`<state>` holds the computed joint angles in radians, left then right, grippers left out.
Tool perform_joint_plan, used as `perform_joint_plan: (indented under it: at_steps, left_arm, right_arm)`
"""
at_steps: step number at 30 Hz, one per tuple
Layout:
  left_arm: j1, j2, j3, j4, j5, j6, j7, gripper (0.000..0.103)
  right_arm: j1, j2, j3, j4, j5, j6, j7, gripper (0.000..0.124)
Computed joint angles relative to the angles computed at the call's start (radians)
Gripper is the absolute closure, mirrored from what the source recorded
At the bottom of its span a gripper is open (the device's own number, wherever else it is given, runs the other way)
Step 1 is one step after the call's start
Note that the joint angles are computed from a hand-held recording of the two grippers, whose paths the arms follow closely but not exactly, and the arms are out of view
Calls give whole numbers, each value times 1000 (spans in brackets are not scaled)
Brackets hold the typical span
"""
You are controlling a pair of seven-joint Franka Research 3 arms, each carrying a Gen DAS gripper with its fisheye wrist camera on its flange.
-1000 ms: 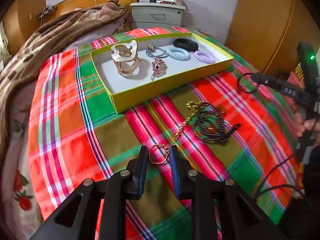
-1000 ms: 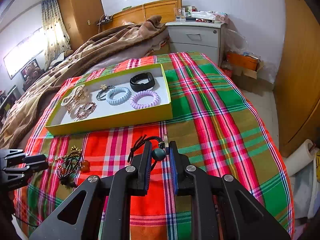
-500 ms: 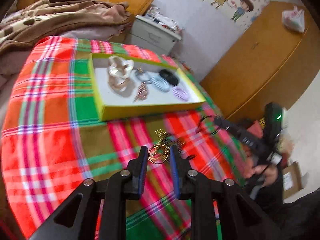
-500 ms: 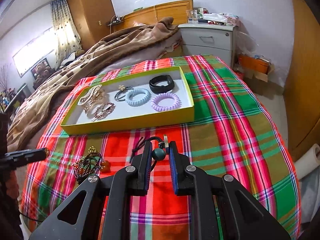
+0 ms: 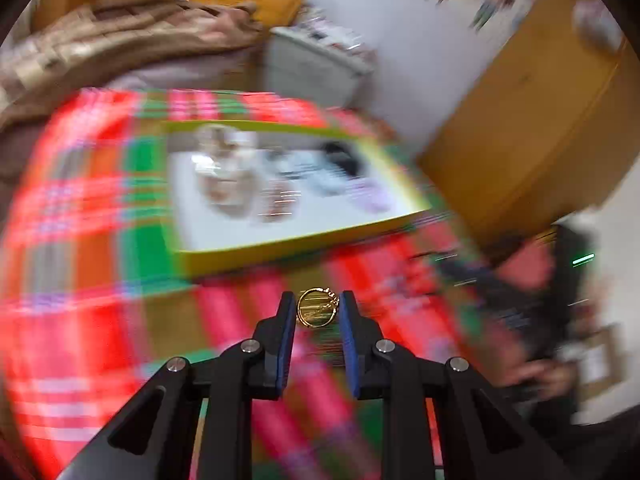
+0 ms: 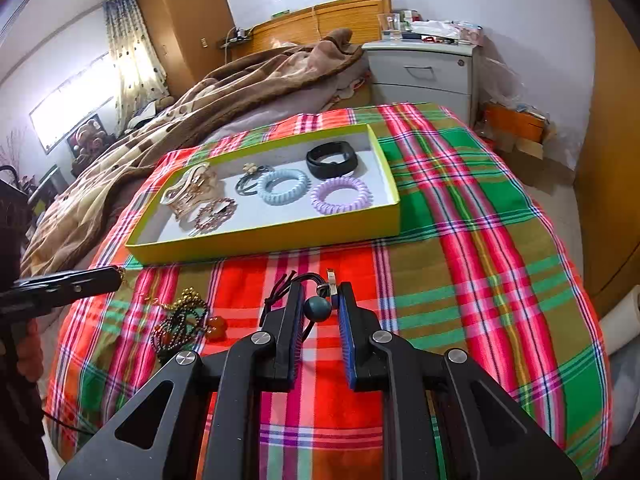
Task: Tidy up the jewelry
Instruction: 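Carry the gold ring with the left tool toward the box while the right tool carries the hair tie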
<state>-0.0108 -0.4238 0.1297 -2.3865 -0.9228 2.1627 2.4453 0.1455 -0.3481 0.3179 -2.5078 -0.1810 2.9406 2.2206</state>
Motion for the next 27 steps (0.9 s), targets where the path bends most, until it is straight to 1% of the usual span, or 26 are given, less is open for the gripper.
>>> perform_joint_plan:
  at_steps: [1,3,5,7,9,10,11,12,13,14,15,16,17,18,19,20,21,22,23,25,26,27]
  left_arm:
    - [-11,-1,18,0,-41,-17,22,80]
    - [-4,-23,-8,-17,-81,58,34,80]
    - [-12,-26,4,-4,-102,46,55,80]
    - [4,-23,-35,9,-29,89,-6,80]
    - [-11,-13,-27,16,-24,90,14,80]
    - [15,3,-60,22,46,101,-54,80]
    - [19,20,-92,19,136,146,-123,80]
    - [8,7,-89,6,156,160,-137,80]
    - [-20,3,-50,10,106,127,-114,80]
    - [-42,-17,-7,3,8,81,-39,80]
    - [-76,-46,33,-16,-85,85,52,80]
    - [-85,-69,37,-27,-109,108,87,80]
    - [-73,-68,6,-25,-63,144,56,80]
    - [-39,-40,-59,-17,54,209,-35,80]
    - [-17,-14,-90,-9,119,235,-98,80]
    - [-16,-2,-86,3,114,205,-125,80]
    - [-41,-2,-46,9,57,163,-87,80]
    - [-67,-15,-24,-1,22,172,-57,80]
    - [-76,-33,-19,-13,0,191,-35,80]
    - [-90,-37,-14,-6,-10,203,-32,80]
    - [-95,-36,-4,1,-26,188,-24,80]
    - [-110,-31,29,12,-73,144,8,80]
  right_arm:
    - [-2,-2,0,-1,0,0,3,107]
    - [-9,-8,2,-5,-5,1,9,107]
    - [-15,-13,4,-8,-7,-1,13,107]
    - [-12,-17,-4,-15,0,13,9,107]
    - [-15,-14,-1,-16,6,14,11,107]
    - [-13,-11,-2,-16,10,14,9,107]
    - [-6,-9,-7,-17,16,15,1,107]
    - [1,-8,-12,-17,23,14,-7,107]
    - [2,-8,-12,-18,25,15,-10,107]
    - [3,-7,-14,-17,28,15,-14,107]
    - [3,-6,-15,-17,31,13,-16,107]
    - [0,-6,-15,-17,32,13,-16,107]
    - [-2,-5,-14,-17,33,16,-15,107]
    - [-1,-3,-14,-16,36,18,-15,107]
    - [1,0,-16,-16,39,22,-18,107]
    - [0,-1,-14,-17,38,25,-18,107]
    - [0,-2,-13,-18,40,27,-19,107]
    - [4,-1,-16,-18,44,26,-24,107]
    - [5,0,-19,-17,48,26,-28,107]
    - [5,-3,-23,-20,53,38,-33,107]
    - [13,-4,-33,-23,65,54,-42,107]
    - [15,-4,-36,-23,74,58,-49,107]
